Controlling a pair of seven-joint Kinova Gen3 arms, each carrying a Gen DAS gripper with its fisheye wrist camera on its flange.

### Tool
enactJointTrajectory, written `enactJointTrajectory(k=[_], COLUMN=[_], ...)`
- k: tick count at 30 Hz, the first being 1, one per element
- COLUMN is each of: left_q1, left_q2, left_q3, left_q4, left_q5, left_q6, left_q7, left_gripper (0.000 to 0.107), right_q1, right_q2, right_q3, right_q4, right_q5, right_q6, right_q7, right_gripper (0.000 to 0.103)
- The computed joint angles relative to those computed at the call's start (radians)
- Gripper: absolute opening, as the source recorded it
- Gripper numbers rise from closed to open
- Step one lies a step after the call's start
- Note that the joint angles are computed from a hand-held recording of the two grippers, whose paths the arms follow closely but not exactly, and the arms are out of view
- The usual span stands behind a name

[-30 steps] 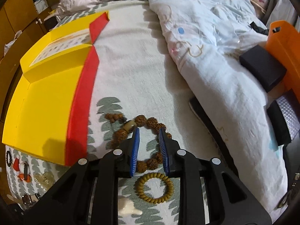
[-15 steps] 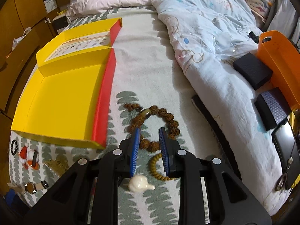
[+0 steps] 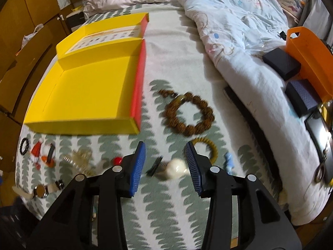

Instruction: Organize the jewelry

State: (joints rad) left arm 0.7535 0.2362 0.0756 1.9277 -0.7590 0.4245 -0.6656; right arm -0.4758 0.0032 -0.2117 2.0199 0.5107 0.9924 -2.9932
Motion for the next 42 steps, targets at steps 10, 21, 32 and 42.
enactJointTrajectory(k=[10, 21, 32, 42], left_q1=[-0.020, -0.067, -0.109, -0.045], left_q2=[-0.024, -0.030, -0.033, -0.029], left_q3=[-0.011, 0.007, 0.025, -0.009], left_q4=[0.031, 0.045, 0.049, 0.051], left_q5=[-0.053, -0.013, 0.099, 0.016], left_q6=[0.012, -0.003, -0.055, -0.042], left_q7=[0.097, 0.073, -0.038, 0.037], left_gripper=[0.097, 0.097, 0.097, 0.097], right_q1=[-0.160, -0.254, -0.271, -0.268], right_q2=[0.022, 0.055, 0.051, 0.047], right_q3=[-0.083, -0.094, -0.087, -0.098], right_q4=[0.011, 0.017, 0.017, 0.013], right_q5=[0.060, 0.062, 0.062, 0.059], right_q6=[0.085, 0.181, 0.228, 0.241], right_q7=[-0.229, -0.371, -0.401, -0.403], right_gripper=[0.069, 0.072, 0.080, 0.081])
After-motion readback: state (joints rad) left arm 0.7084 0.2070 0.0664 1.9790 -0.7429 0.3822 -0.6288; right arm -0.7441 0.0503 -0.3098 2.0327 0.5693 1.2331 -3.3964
